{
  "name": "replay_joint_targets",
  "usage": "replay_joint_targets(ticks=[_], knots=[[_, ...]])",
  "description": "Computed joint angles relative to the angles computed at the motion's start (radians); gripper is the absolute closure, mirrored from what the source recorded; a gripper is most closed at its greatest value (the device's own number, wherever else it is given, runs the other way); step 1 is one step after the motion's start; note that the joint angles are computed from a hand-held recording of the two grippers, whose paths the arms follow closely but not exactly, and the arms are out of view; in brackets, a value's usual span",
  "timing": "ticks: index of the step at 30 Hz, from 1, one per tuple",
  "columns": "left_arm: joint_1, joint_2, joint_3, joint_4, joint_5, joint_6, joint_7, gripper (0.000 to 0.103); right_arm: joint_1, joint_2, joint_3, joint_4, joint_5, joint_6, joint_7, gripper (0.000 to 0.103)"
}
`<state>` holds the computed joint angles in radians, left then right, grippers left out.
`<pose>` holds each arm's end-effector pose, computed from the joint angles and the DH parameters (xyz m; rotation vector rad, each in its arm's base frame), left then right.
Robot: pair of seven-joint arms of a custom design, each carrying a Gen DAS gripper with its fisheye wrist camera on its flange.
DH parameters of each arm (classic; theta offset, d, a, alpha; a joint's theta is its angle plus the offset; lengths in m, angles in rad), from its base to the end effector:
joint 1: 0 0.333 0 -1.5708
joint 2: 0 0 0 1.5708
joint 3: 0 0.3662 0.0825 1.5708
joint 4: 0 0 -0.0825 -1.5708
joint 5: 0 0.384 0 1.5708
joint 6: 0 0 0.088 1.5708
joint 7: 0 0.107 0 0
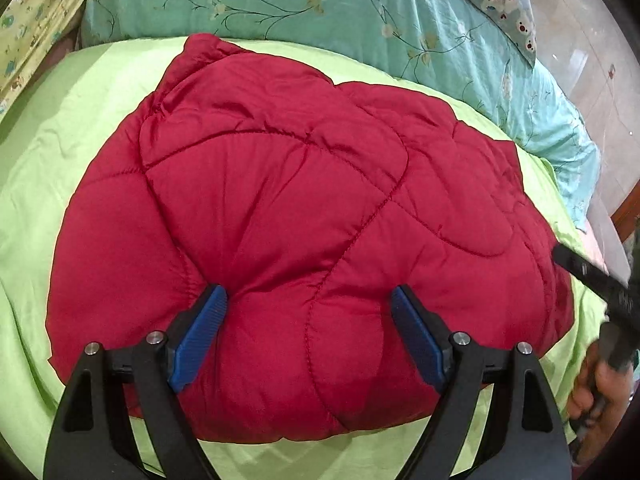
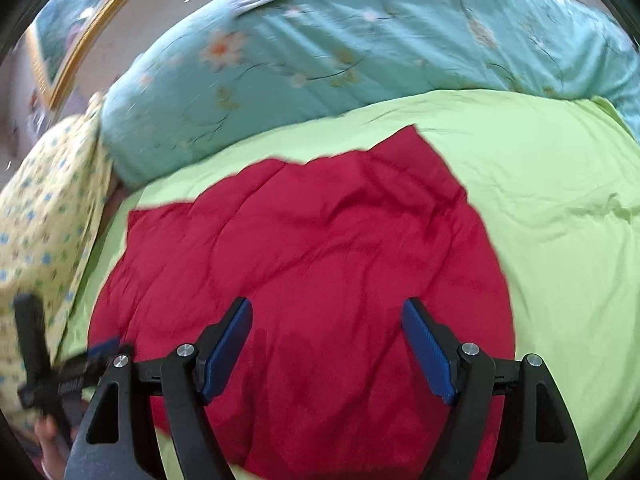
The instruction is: Fold large clothes
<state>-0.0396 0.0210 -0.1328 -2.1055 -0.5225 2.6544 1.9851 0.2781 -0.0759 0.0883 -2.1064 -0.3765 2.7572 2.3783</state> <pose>0.5816 -0.0867 0.5137 -1.8066 2.1792 -0.8781 0.5270 0.2202 0.5836 -1.6015 1.8468 -0.5175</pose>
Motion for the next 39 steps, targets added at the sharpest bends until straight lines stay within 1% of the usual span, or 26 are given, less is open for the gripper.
replay_joint_targets(ticks=[3, 6, 7, 10, 12, 15, 17, 19, 22, 24, 27, 31, 32, 33, 36, 39], knots=[[-0.001, -0.003, 0.000, -0.011, 0.005, 0.016, 0.005, 0.018, 0.018, 0.001, 0.014, -0.006, -0.005, -0.029, -0.043, 0.024], [-0.003, -0.007, -0.001, -0.022, 0.002, 0.031, 0.017, 0.017, 0.022, 0.022, 0.027, 0.008, -0.094, -0.091, -0.013, 0.021], [-0.004, -0.010, -0.001, -0.028, 0.004, 0.039, 0.020, 0.017, 0.024, 0.028, 0.025, 0.008, -0.103, -0.096, -0.006, 0.020], [-0.007, -0.016, -0.002, -0.043, 0.009, 0.061, 0.026, 0.017, 0.026, 0.039, 0.016, 0.000, -0.113, -0.099, 0.004, 0.017], [-0.008, -0.033, -0.001, -0.056, 0.021, 0.067, 0.007, 0.018, 0.024, 0.047, 0.008, -0.006, -0.109, -0.085, 0.000, 0.015], [-0.017, -0.079, 0.001, -0.087, -0.013, 0.085, 0.038, 0.018, 0.023, 0.044, 0.005, -0.017, -0.118, -0.070, 0.012, 0.015], [-0.022, -0.103, 0.002, -0.111, -0.002, 0.107, 0.043, 0.018, 0.022, 0.042, 0.005, -0.023, -0.134, -0.063, 0.031, 0.015], [-0.026, -0.104, 0.007, -0.115, 0.000, 0.105, 0.040, 0.018, 0.023, 0.036, 0.008, -0.031, -0.153, -0.059, 0.053, 0.015], [-0.020, -0.082, 0.002, -0.114, 0.068, 0.109, -0.016, 0.018, 0.022, 0.031, 0.008, -0.038, -0.162, -0.053, 0.065, 0.015], [-0.022, -0.075, -0.003, -0.121, 0.103, 0.130, -0.041, 0.017, 0.022, 0.021, 0.010, -0.047, -0.171, -0.050, 0.081, 0.015], [-0.022, -0.070, -0.007, -0.129, 0.161, 0.154, -0.083, 0.017, 0.015, 0.005, 0.018, -0.059, -0.239, -0.040, 0.141, 0.015], [-0.027, -0.065, -0.004, -0.129, 0.159, 0.160, -0.080, 0.017, 0.012, -0.013, 0.032, -0.060, -0.312, -0.038, 0.201, 0.015], [-0.027, -0.065, -0.003, -0.130, 0.159, 0.161, -0.080, 0.016, 0.014, -0.011, 0.032, -0.057, -0.307, -0.039, 0.189, 0.015], [-0.027, -0.065, -0.004, -0.131, 0.163, 0.162, -0.082, 0.016, 0.019, -0.002, 0.031, -0.048, -0.286, -0.060, 0.163, 0.015], [-0.026, -0.059, -0.008, -0.127, 0.209, 0.164, -0.118, 0.014, 0.025, 0.024, 0.020, -0.034, -0.212, -0.077, 0.103, 0.013], [-0.026, -0.048, -0.009, -0.116, 0.242, 0.162, -0.146, 0.012, 0.027, 0.043, 0.013, -0.016, -0.182, -0.092, 0.078, 0.010]])
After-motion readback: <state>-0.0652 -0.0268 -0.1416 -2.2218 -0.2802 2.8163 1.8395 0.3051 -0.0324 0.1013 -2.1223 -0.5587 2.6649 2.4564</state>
